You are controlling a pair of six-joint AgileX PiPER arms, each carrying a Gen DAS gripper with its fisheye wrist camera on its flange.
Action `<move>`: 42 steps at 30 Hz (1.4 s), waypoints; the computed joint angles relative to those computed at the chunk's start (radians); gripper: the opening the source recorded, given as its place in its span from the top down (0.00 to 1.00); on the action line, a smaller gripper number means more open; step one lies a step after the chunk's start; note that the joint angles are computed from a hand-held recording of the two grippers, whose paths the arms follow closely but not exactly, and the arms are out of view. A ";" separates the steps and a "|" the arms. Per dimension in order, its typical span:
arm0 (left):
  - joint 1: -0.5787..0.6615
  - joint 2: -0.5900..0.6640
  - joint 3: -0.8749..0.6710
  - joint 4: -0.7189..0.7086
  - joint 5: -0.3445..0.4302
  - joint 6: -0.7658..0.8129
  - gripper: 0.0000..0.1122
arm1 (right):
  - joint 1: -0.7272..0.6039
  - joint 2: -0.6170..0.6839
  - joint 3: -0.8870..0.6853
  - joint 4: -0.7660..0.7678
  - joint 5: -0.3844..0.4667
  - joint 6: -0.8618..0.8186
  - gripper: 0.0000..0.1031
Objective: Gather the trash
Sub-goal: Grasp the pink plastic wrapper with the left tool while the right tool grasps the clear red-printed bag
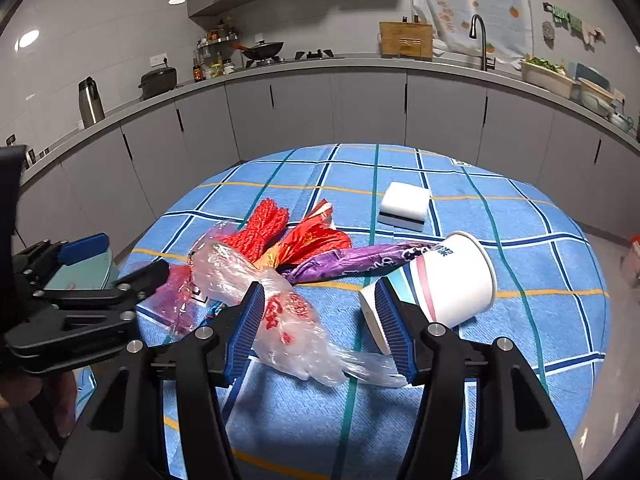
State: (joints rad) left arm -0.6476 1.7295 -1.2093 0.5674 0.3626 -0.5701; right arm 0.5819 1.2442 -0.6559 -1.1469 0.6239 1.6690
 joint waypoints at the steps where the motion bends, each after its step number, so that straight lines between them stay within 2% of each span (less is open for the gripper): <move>1: 0.000 0.013 -0.007 -0.012 -0.002 0.012 0.22 | -0.007 0.001 0.001 -0.001 -0.006 0.000 0.44; 4: -0.001 0.046 -0.028 -0.020 0.004 0.019 0.23 | -0.022 -0.001 0.013 -0.008 -0.018 -0.001 0.44; 7: 0.004 0.068 -0.041 -0.093 0.004 0.091 0.37 | -0.040 0.003 0.024 -0.016 -0.034 0.007 0.44; 9: 0.014 0.076 -0.046 -0.209 0.002 0.204 0.54 | -0.041 0.011 0.015 -0.014 -0.034 0.006 0.44; 10: 0.016 0.074 -0.040 -0.240 -0.005 0.234 0.59 | -0.042 0.013 0.015 -0.018 -0.035 0.009 0.44; 12: 0.011 0.068 -0.024 -0.250 -0.013 0.250 0.81 | -0.042 0.020 0.013 -0.025 -0.038 0.016 0.44; 21: 0.023 -0.043 0.081 -0.150 -0.065 0.161 0.84 | -0.010 0.049 -0.017 -0.022 -0.046 -0.009 0.44; 25: 0.041 -0.083 0.104 -0.164 -0.076 0.168 0.84 | 0.011 0.072 -0.036 -0.019 -0.057 -0.030 0.44; 28: 0.053 -0.104 0.121 -0.260 -0.095 0.253 0.84 | 0.005 0.102 -0.048 0.002 -0.071 -0.066 0.44; 32: 0.053 -0.123 0.135 -0.247 -0.099 0.247 0.84 | -0.011 0.138 -0.061 0.061 -0.090 -0.140 0.46; 37: 0.055 -0.133 0.150 -0.150 -0.100 0.152 0.84 | -0.021 0.160 -0.067 0.090 -0.103 -0.183 0.63; 39: 0.056 -0.131 0.155 -0.139 -0.098 0.135 0.84 | -0.016 0.159 -0.068 0.091 -0.102 -0.192 0.77; 42: 0.061 -0.140 0.166 -0.132 -0.101 0.123 0.84 | -0.016 0.145 -0.065 0.097 -0.103 -0.196 0.82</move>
State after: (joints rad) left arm -0.5870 1.5893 -1.0433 0.4350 0.2620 -0.4467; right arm 0.5660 1.3893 -0.7214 -1.0502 0.5206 1.4729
